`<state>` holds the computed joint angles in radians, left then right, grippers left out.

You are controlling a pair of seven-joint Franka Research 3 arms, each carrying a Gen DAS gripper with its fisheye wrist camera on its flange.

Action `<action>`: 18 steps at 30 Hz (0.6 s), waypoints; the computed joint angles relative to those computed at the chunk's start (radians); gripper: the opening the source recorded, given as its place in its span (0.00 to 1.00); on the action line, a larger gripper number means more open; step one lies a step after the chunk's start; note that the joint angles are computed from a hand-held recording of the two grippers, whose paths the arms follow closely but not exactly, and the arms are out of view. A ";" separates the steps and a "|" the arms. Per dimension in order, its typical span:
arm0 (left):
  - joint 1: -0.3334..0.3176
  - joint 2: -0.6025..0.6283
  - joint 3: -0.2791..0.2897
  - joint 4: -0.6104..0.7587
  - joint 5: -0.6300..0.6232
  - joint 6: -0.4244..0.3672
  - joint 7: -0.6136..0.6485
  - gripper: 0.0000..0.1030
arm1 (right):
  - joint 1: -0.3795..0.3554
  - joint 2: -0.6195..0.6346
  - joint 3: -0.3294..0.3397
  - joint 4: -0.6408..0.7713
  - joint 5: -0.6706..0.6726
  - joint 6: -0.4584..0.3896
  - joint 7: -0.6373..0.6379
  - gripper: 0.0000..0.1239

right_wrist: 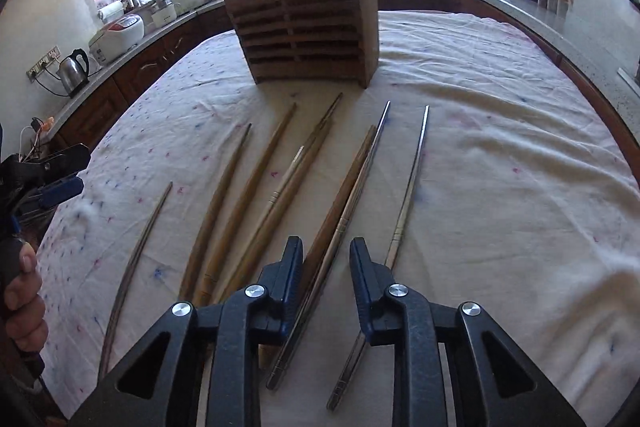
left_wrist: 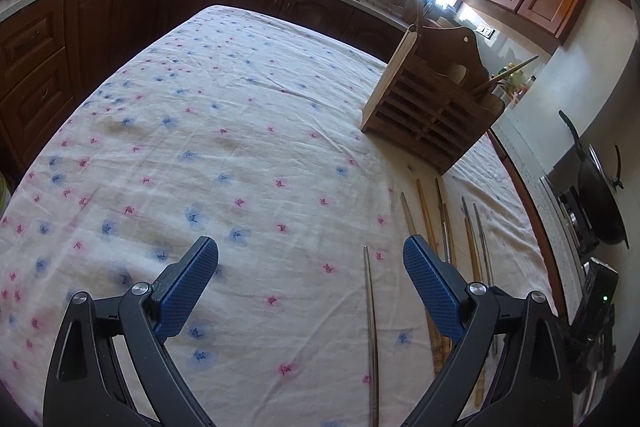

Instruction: Organize utensils

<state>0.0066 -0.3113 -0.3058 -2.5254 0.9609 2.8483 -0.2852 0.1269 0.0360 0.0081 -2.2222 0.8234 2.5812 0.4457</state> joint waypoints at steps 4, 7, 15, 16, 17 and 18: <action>-0.001 0.025 0.004 0.014 -0.001 0.016 0.009 0.93 | -0.036 -0.005 -0.030 0.014 -0.010 -0.062 0.031 0.22; -0.012 0.066 0.011 0.051 -0.008 0.021 0.041 0.93 | -0.059 0.002 -0.039 0.043 0.040 -0.116 0.030 0.24; -0.109 0.226 0.071 0.223 -0.181 -0.051 0.377 0.84 | -0.051 0.109 -0.010 0.187 0.069 -0.085 0.094 0.14; -0.117 0.247 0.080 0.243 -0.211 -0.049 0.417 0.80 | -0.053 0.138 -0.006 0.223 0.054 -0.095 0.121 0.14; -0.124 0.267 0.088 0.265 -0.238 -0.052 0.453 0.77 | -0.052 0.163 -0.001 0.252 0.036 -0.091 0.145 0.12; -0.131 0.289 0.093 0.291 -0.264 -0.064 0.491 0.77 | -0.050 0.188 0.004 0.280 0.014 -0.084 0.168 0.12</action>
<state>-0.1243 -0.0226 -0.2128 -2.2346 0.6971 2.7842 0.2055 0.0764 0.2239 0.0120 -1.9427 0.8379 2.4974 0.6136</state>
